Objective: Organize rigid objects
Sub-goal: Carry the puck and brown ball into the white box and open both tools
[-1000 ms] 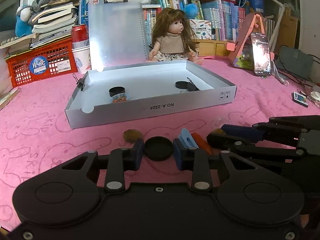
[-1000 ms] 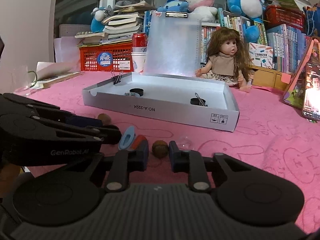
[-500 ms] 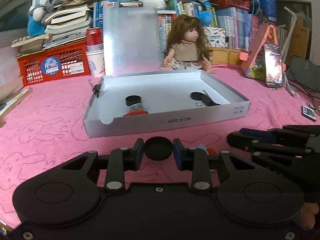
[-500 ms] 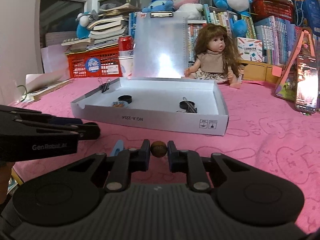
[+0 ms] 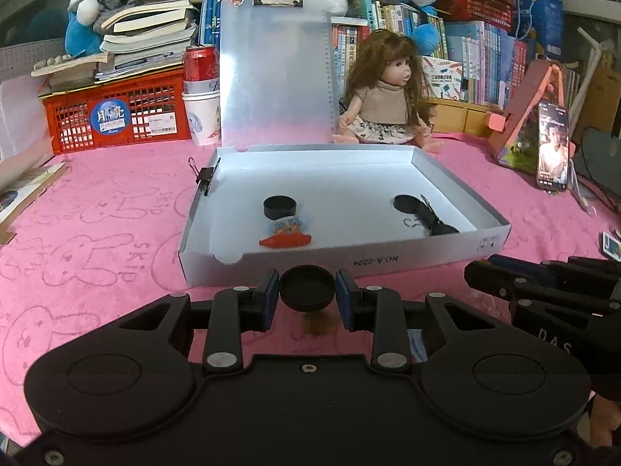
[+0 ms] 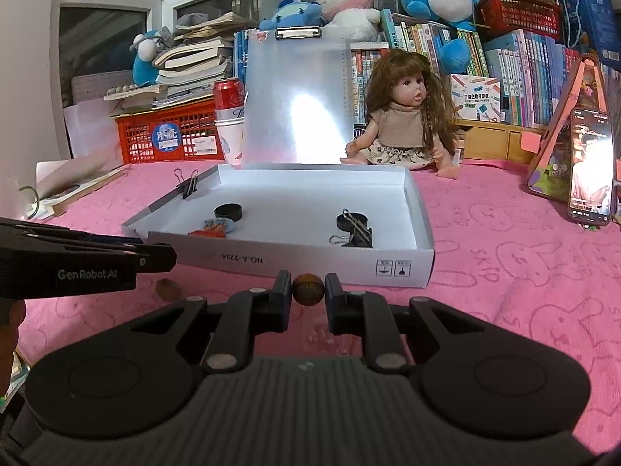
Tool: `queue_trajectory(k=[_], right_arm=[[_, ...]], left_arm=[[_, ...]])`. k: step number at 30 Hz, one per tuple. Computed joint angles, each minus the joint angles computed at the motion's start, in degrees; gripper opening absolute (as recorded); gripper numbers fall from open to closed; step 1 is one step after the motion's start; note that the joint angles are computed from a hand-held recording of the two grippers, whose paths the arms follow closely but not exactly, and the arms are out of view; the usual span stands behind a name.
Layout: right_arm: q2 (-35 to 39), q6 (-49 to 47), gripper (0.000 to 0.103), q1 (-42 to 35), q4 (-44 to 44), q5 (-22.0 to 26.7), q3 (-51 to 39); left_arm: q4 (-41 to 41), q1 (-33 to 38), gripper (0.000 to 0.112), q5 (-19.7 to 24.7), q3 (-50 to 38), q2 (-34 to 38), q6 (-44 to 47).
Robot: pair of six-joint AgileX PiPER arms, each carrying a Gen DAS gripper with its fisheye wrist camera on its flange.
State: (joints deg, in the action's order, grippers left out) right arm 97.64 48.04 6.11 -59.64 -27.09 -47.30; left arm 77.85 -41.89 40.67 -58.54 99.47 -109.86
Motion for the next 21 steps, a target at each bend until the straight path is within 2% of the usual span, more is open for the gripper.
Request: queue_trajectory(k=[5,14,21], right_arm=[[1.3,7.0,0.022,0.6,-4.8,2.3,-3.8],[4.0,18.5,0.022,0.9,-13.3,4.0,-10.8],[6.9,30.4,0.022,1.4,-22.7,5.2,-17.4]], left_arm=[[-1.3,1.6,0.030,-0.3,-2.6,0.5,3.6],[-11.1,8.3,0.030,-8.0,-8.0,0.8,14.9],[-17.1,10.9,0.030,-7.4,-13.9,3.8,23.6]])
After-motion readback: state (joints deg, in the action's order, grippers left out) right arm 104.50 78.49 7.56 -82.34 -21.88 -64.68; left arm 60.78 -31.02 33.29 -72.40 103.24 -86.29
